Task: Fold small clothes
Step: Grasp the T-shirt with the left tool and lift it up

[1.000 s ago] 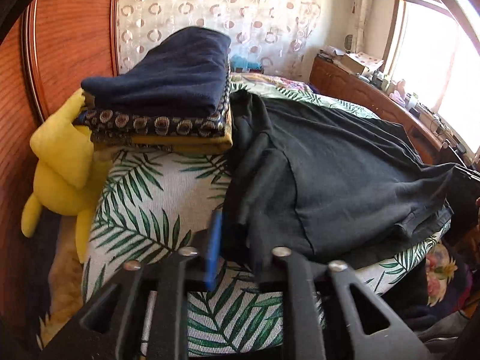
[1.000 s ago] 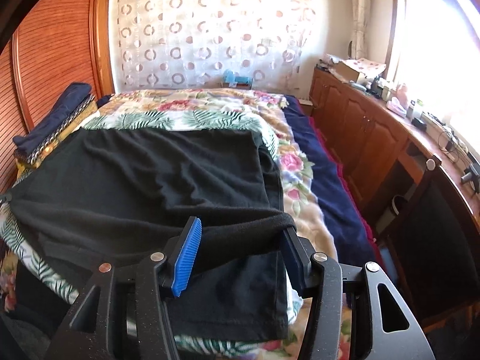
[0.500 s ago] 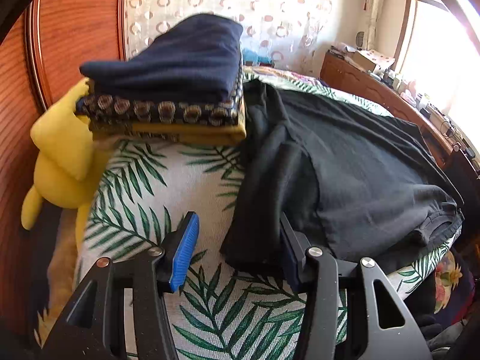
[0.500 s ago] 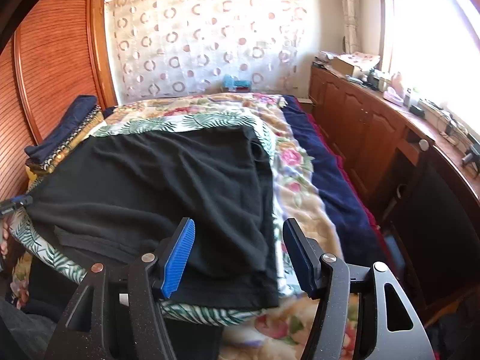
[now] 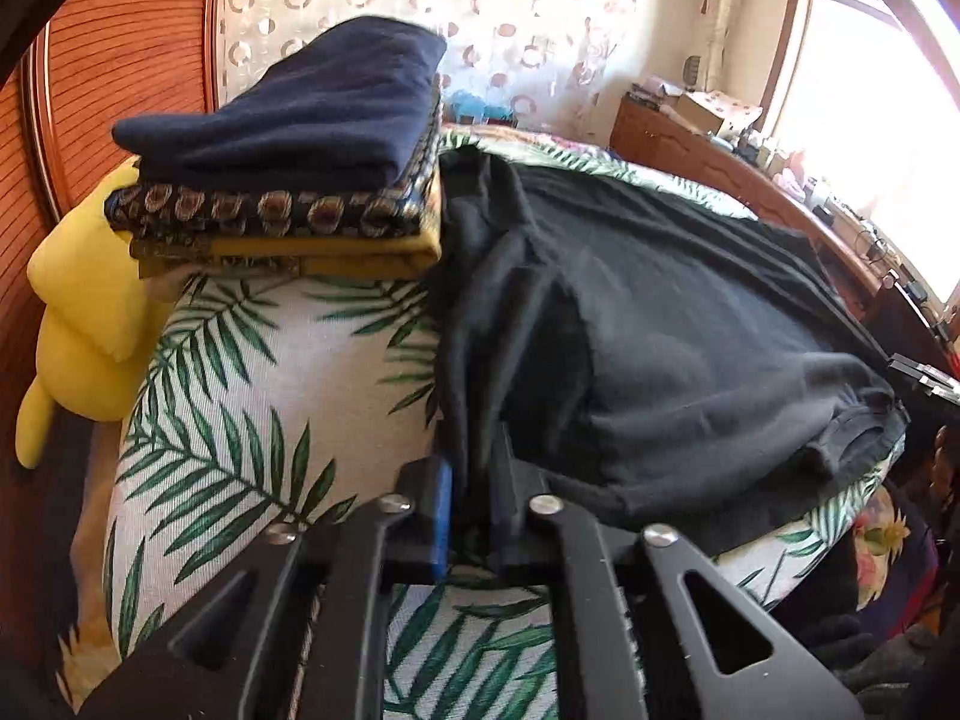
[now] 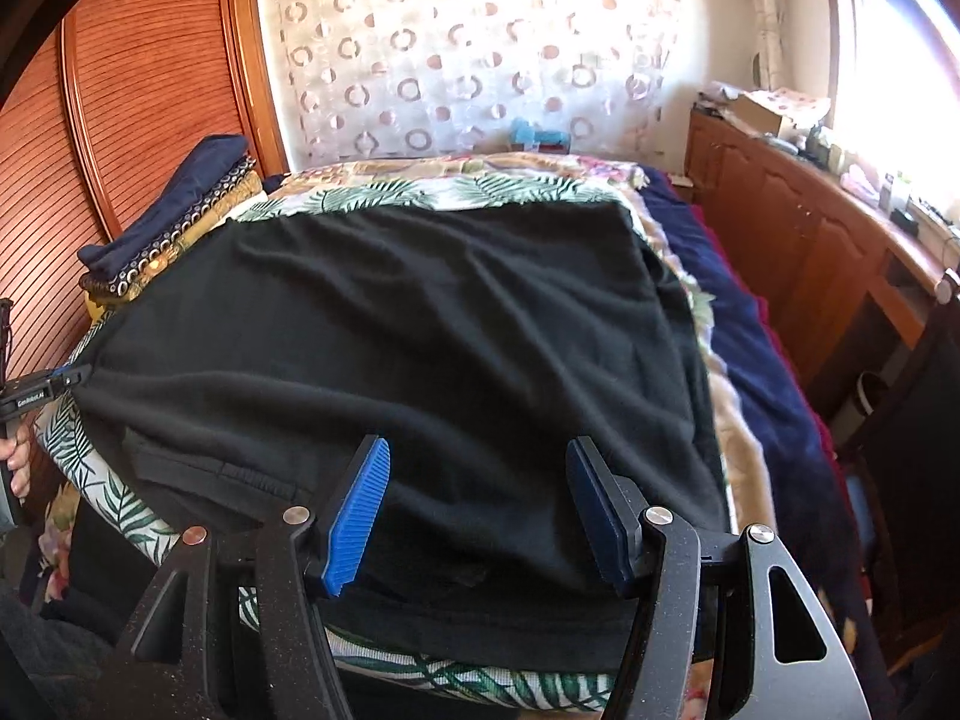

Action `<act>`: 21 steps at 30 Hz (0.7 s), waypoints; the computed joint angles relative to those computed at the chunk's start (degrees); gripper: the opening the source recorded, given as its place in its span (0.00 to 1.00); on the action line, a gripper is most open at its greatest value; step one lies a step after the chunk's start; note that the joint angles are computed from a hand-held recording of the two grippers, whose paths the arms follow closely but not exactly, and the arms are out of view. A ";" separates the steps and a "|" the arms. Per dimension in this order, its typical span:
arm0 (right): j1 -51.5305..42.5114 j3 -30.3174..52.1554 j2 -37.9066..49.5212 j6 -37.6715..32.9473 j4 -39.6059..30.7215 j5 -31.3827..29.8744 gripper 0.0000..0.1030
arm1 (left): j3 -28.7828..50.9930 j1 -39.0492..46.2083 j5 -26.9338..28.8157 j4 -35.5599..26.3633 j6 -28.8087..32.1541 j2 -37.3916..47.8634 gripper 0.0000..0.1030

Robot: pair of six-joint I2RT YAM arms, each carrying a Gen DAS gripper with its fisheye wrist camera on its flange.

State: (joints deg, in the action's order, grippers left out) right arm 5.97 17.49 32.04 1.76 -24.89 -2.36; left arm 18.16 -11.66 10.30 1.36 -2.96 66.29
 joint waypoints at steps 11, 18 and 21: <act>-16.75 -0.35 -1.21 -6.20 -4.16 -11.23 0.61 | 13.31 -18.05 -4.22 -6.16 -6.73 -6.12 0.08; -21.11 -1.75 -7.93 -7.33 -8.70 -15.25 0.61 | 28.26 -30.95 -6.21 -4.60 -6.57 6.93 0.07; -22.31 -1.43 -10.94 -7.69 -10.90 -16.20 0.61 | 35.61 -35.75 -7.27 -5.63 -5.27 12.11 0.07</act>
